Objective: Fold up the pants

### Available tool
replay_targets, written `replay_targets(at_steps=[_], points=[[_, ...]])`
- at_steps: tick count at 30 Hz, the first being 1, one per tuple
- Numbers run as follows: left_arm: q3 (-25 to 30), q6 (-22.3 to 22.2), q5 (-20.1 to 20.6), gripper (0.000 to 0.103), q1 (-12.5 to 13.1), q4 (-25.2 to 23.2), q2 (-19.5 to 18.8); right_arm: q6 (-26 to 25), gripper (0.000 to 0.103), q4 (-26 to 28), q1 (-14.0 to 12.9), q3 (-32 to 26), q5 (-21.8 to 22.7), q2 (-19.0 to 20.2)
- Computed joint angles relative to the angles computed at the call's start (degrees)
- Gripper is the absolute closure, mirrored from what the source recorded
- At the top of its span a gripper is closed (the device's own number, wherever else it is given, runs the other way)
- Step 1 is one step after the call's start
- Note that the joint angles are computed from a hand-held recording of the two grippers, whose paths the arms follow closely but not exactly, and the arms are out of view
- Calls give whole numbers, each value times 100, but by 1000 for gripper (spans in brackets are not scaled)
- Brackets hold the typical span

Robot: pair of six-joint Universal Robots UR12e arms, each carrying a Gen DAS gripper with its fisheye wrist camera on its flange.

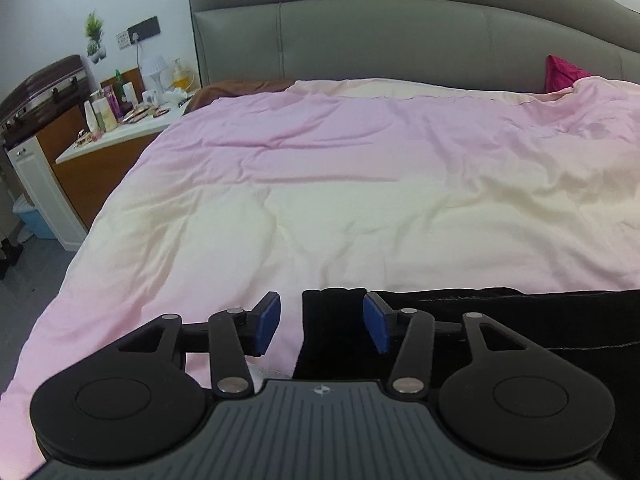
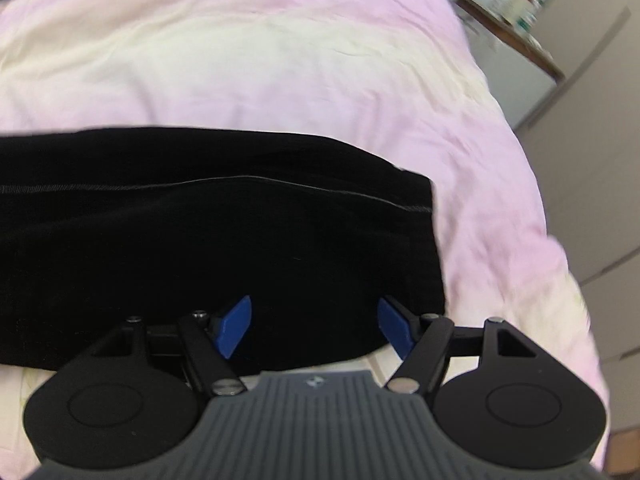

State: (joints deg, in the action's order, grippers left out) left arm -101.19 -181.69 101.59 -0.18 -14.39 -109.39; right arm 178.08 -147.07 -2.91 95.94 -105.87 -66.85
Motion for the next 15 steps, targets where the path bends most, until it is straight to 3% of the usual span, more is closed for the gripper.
replay_targets(at_steps=[5, 10, 13, 15], points=[[-159, -41, -226, 46, -195, -389, 287, 1024, 44, -366, -508, 413, 552, -316], [-368, -518, -336, 46, -396, -730, 438, 2068, 46, -812, -948, 715, 1359, -365], [-457, -827, -473, 47, -484, -1074, 520, 2875, 50, -1210, -1207, 921, 2159, -282], [-500, -947, -508, 47, -552, -1178, 555, 3494, 61, -1583, -1387, 1006, 2819, -157]])
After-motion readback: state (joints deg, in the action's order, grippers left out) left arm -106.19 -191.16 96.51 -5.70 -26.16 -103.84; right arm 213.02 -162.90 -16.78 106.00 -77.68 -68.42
